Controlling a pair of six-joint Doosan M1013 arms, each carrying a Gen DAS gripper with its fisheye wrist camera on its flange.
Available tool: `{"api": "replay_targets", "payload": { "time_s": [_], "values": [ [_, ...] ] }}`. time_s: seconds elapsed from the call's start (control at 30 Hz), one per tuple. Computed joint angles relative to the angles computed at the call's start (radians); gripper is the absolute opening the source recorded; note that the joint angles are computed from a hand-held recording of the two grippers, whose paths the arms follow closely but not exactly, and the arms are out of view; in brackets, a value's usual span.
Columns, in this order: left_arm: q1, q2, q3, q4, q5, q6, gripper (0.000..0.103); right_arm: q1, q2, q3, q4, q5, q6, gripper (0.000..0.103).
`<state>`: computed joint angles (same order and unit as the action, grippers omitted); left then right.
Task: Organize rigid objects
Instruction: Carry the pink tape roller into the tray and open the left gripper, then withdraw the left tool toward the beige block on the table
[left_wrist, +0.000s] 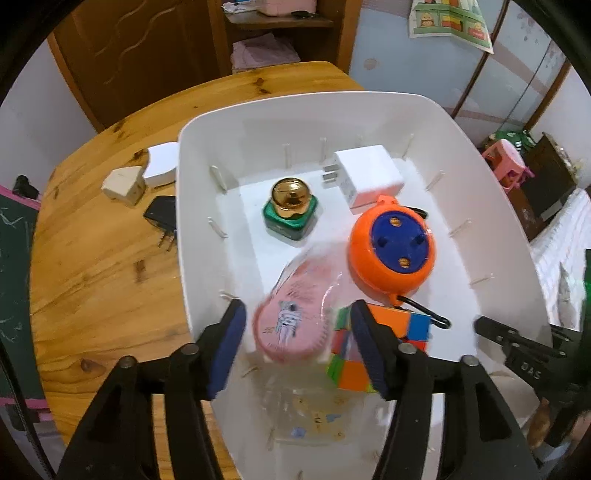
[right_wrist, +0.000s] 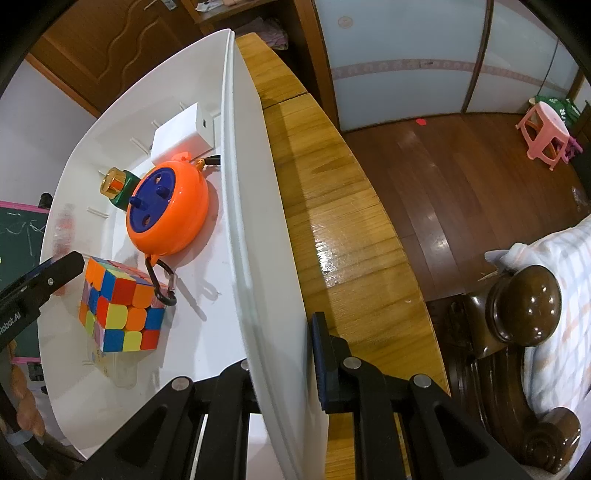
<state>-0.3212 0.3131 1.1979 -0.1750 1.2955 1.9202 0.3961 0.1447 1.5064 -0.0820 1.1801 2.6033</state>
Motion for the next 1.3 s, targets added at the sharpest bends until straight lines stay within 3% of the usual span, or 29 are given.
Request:
{"api": "replay_targets", "payload": {
  "time_s": [0.23,0.77,1.3],
  "values": [
    [-0.014,-0.027,0.023,0.034,-0.044,0.020,0.083,0.002,0.001,-0.002,-0.003,0.005,0.003,0.014],
    [0.015,-0.062,0.038,0.005,-0.065,0.042,0.083,0.010,0.009,-0.013,-0.019,0.023,0.022,0.014],
    [0.122,-0.095,0.033,0.066,-0.133,-0.030,0.083,0.022,0.040,-0.064,-0.043,0.090,0.040,0.014]
  ]
}}
